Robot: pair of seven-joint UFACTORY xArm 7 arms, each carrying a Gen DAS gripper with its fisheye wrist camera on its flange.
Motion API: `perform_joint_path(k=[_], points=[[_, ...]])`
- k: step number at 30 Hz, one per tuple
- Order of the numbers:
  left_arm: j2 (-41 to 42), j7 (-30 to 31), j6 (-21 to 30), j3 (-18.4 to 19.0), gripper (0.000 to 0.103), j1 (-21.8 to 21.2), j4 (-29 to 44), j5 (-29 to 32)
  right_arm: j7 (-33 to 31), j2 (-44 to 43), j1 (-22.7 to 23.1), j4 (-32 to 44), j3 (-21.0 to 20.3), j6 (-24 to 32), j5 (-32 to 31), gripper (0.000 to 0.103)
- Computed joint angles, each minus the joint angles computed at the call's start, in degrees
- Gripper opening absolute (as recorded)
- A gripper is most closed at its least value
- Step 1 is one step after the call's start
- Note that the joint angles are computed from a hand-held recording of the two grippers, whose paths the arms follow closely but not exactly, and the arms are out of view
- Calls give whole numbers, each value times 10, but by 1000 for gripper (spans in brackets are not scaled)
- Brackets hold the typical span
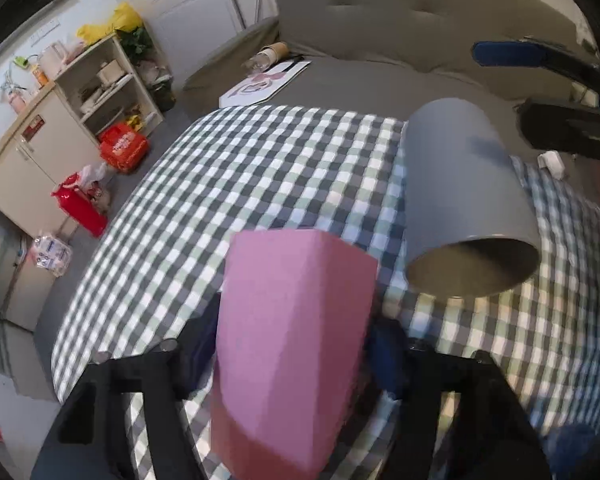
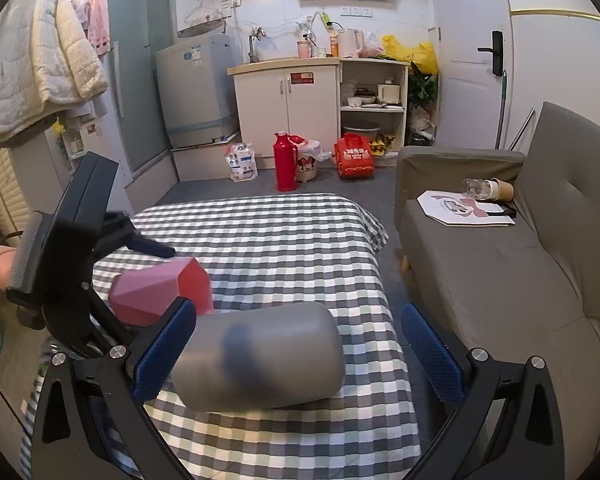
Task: Flip cup upside down
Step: 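Lift the pink cup with the left tool toward the right tool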
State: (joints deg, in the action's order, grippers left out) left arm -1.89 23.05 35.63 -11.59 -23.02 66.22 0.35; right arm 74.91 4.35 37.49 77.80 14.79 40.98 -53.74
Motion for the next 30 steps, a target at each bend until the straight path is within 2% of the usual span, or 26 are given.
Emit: perform_joint_path(k=[3,6,9,11,15,19,24,30], points=[[-4,-13,1,-2,64,-2,-1,6,-6,-6,-1,-3,2,5,11,103],[-20,-76,5,-6,64,-3,-1,18,-13,-17,1,-4,8,26,14,103],[-42,-182,45,-15,64,0,14,50,-24,-37,2,-8,18,46,18,103],[-62,-254,89,-27,64,1,29,86,-32,-55,3,-8,29,69,21,103],[-118,-344,146,-48,64,-8,43,93,-44,-100,0,-13,57,106,48,103],[-181,-442,193,-92,64,-13,44,120,-59,-144,-6,-15,96,152,66,103],[-272,-587,231,-133,64,-15,-8,92,-62,-206,-13,-30,147,202,108,103],[-375,-734,266,-197,64,-14,-88,78,-43,-272,-23,-80,201,222,159,103]])
